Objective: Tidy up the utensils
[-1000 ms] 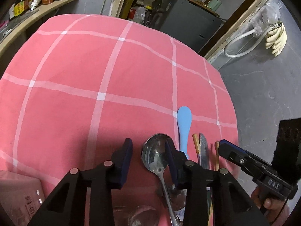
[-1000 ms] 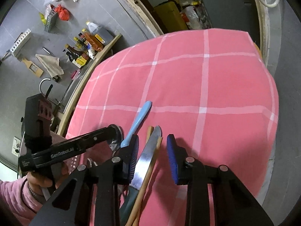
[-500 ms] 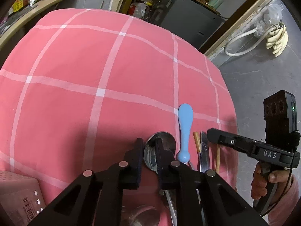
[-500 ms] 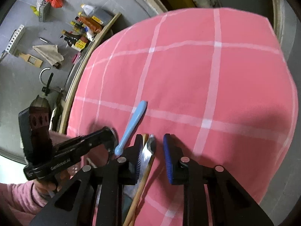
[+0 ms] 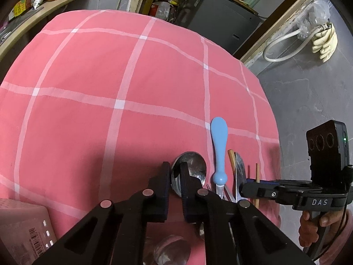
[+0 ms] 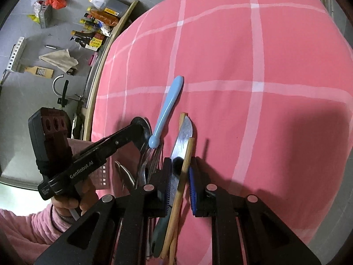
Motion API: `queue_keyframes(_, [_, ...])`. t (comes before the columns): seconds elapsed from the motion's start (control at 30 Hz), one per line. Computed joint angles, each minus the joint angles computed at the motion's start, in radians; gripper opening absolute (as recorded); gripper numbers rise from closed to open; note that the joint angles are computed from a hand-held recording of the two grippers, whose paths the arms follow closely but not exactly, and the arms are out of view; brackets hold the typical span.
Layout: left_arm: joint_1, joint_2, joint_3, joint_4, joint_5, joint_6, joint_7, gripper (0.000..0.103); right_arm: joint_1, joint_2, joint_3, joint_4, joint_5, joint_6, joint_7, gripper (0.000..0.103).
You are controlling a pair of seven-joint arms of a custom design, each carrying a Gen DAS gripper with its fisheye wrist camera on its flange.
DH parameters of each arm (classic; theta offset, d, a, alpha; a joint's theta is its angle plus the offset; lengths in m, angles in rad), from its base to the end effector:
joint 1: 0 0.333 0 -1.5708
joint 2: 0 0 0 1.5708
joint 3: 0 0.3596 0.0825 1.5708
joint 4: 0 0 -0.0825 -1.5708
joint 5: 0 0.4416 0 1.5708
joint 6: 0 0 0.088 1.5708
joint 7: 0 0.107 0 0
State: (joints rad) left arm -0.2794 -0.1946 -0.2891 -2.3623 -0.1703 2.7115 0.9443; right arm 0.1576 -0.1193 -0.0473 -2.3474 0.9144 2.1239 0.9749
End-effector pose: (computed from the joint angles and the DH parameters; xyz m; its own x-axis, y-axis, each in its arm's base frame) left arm 0.4680 -0.2975 0.4711 0.0990 -0.9252 0.3663 -0.9011 -0.2395 -0.3614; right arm 0.5191 0.0930 0.3937 0.1679 -0.7207 -0.6726 -0.9855 -0.1068 -0.1316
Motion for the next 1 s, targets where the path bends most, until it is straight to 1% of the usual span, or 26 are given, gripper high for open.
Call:
queue_keyframes(0.13, [-0.005, -0.006, 0.005, -0.001, -0.013, -0.002, 0.014, 0.005, 0.003, 0.007, 0.002, 0.004, 0.031, 0.004, -0.013, 0.013])
queue_keyframes(0.37, [0.0, -0.023, -0.001, 0.0, 0.002, -0.021, 0.015, 0.004, 0.003, 0.005, 0.002, 0.022, 0.054, -0.011, -0.042, 0.013])
queue_keyframes(0.53, [0.001, -0.031, 0.0, -0.007, -0.006, -0.02, 0.013, 0.004, 0.005, 0.033, 0.013, 0.068, 0.002, -0.016, -0.039, 0.013])
queue_keyframes(0.7, [-0.001, -0.032, 0.001, -0.009, -0.016, -0.018, 0.014, 0.004, -0.001, 0.075, 0.023, 0.124, -0.041, -0.045, -0.029, 0.013])
queue_keyframes(0.87, [-0.002, -0.03, 0.002, -0.008, -0.023, -0.02, 0.013, 0.004, -0.003, 0.112, 0.042, 0.177, -0.125, -0.053, 0.009, 0.013])
queue_keyframes(1.0, [-0.003, -0.03, 0.004, -0.009, -0.03, -0.02, 0.019, 0.004, -0.007, 0.135, 0.051, 0.209, -0.143, -0.064, 0.028, 0.013])
